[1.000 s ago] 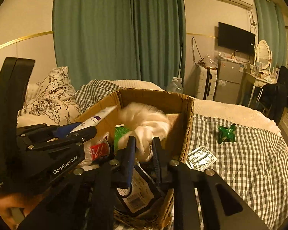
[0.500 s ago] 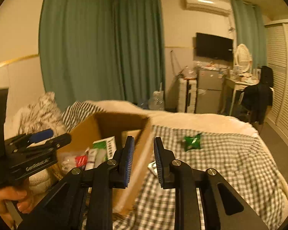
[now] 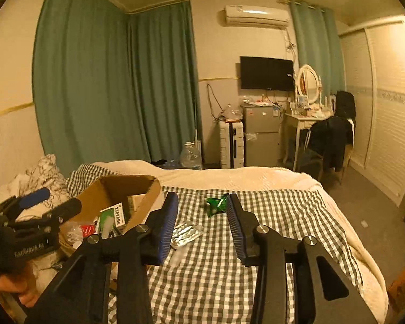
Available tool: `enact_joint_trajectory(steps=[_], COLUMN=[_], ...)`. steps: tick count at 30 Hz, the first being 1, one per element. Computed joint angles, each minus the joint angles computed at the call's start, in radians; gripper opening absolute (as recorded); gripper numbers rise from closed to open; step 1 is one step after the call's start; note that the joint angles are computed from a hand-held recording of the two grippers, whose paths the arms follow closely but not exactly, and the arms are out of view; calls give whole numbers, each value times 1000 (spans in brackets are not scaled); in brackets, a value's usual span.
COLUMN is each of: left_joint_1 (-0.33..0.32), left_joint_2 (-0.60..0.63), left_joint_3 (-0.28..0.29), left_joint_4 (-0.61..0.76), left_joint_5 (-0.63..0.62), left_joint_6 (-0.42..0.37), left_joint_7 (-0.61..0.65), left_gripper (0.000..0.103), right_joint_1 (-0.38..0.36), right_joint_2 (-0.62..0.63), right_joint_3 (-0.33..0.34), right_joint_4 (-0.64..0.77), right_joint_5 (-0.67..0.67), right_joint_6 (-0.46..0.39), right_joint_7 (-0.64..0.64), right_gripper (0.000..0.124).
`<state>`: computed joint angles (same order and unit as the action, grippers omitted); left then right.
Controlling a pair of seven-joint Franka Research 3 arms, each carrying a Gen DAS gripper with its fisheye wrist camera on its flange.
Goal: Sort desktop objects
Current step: 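Move both tools back over the blister pack and green packet, then grasp the silver blister pack with the left tool while the right tool grasps the green packet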
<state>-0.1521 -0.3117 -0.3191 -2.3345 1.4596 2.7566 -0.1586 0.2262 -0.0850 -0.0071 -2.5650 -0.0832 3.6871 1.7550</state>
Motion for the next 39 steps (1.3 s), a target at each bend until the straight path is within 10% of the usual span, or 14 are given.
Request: enact_joint_trajectory(steps=[7, 23, 30, 35, 39], left_joint_1=[-45, -211, -235, -270, -319], left_joint_2=[148, 604, 820, 920, 949], left_joint_3=[-10, 116, 181, 236, 304], left_joint_4=[100, 443, 633, 721, 753], left_joint_5=[-16, -21, -218, -298, -299], left_joint_6=[-20, -47, -34, -47, -72], left_joint_7=[68, 205, 419, 499, 468], left_gripper=[91, 91, 91, 91, 91], right_joint_1=[-55, -263, -369, -626, -642], right_joint_2=[25, 290, 504, 725, 856], right_joint_3=[-73, 36, 159, 461, 538], right_joint_4=[19, 187, 428, 662, 804], right_joint_5=[-216, -273, -329, -514, -505], right_joint_6=[0, 16, -110, -290, -394], right_joint_7=[209, 388, 410, 430, 331], right_gripper=[48, 54, 54, 54, 54])
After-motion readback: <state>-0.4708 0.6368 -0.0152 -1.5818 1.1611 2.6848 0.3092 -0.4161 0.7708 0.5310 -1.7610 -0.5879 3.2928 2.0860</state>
